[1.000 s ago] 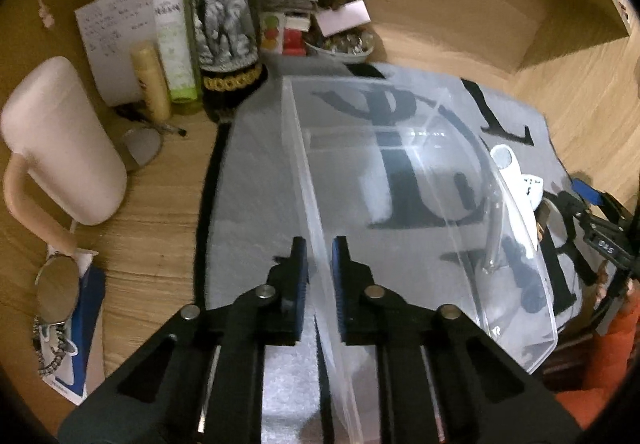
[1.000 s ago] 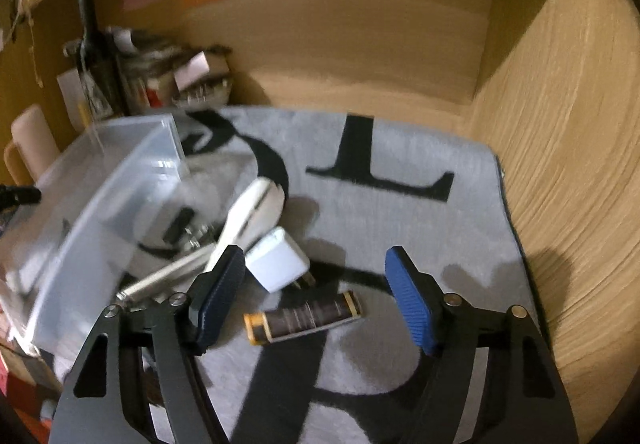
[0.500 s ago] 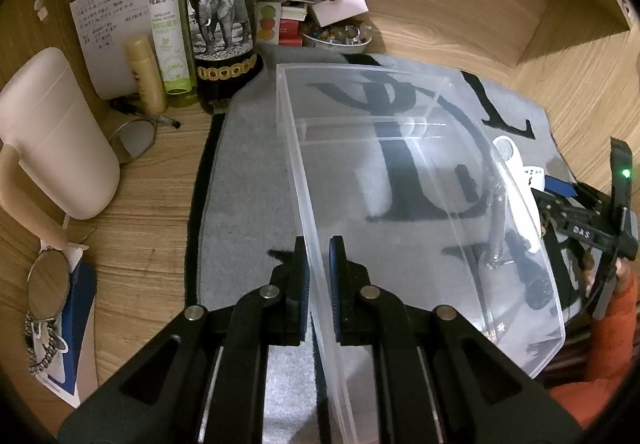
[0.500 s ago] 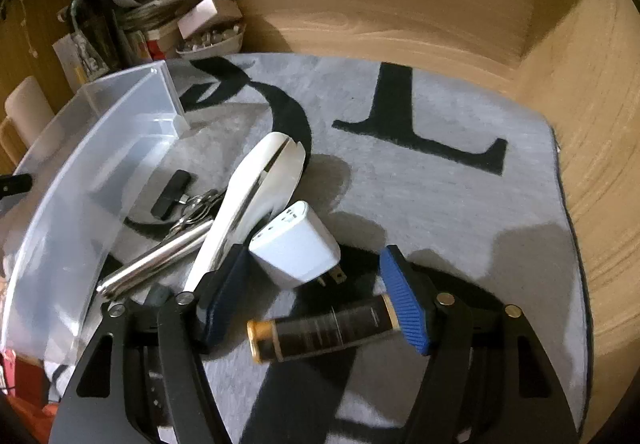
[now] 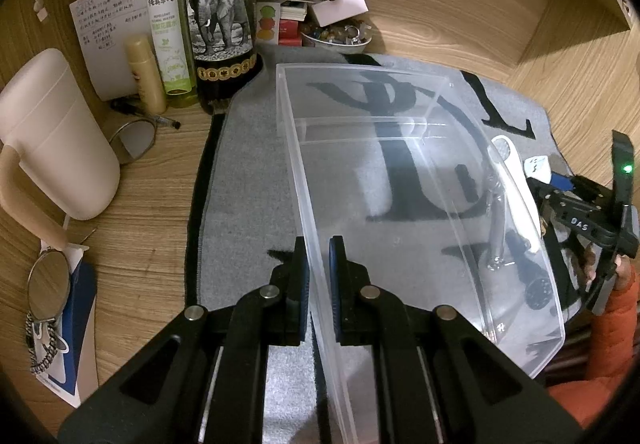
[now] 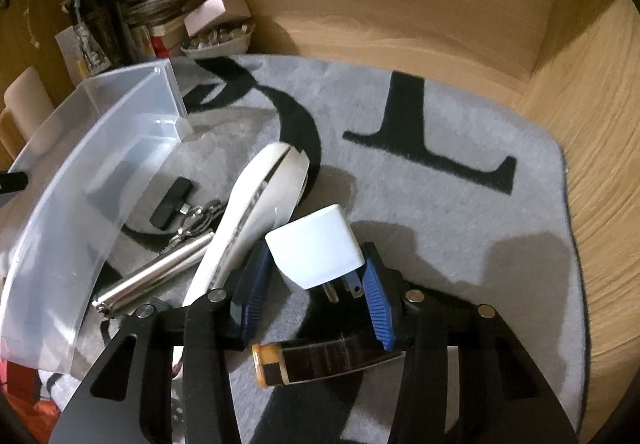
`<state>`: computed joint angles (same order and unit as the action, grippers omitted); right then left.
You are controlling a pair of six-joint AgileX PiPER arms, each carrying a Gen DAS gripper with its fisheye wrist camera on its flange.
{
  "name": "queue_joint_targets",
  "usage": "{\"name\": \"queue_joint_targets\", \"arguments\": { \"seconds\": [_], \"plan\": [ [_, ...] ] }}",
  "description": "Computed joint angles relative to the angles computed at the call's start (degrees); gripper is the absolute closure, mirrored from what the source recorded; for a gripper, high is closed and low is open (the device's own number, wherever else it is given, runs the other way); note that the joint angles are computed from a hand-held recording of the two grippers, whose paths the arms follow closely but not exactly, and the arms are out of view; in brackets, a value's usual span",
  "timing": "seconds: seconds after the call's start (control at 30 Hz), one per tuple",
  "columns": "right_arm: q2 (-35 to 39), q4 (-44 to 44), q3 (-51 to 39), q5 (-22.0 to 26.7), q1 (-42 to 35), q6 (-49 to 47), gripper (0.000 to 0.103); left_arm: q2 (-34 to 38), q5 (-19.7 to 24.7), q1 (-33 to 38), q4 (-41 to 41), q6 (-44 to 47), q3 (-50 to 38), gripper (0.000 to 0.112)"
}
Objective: Organize rigid objects
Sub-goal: 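Grasp the clear plastic box rim with the left tool while the right tool grasps the white plug adapter, then carry the white plug adapter into the box and open the right tool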
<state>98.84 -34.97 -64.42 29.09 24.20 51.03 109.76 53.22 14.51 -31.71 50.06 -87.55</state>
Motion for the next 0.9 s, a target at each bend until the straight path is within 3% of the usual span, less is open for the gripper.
{"name": "queue_joint_targets", "arguments": {
  "seconds": [0.53, 0.7, 0.9],
  "plan": [
    [-6.5, -15.6, -4.9, 3.9, 9.0, 11.0, 0.062, -0.5, -0.9, -0.1, -0.7, 0.9, 0.8, 0.103],
    [-4.2, -16.0, -9.2, 3.3, 11.7, 9.8, 0.062, -0.7, -1.3, 0.2, -1.9, 1.9, 1.5, 0.103],
    [1.4, -9.7, -16.5, 1.3, 12.5, 1.9, 0.062, -0.7, -0.9, 0.2, -1.8, 2.2, 1.2, 0.103]
  ]
}}
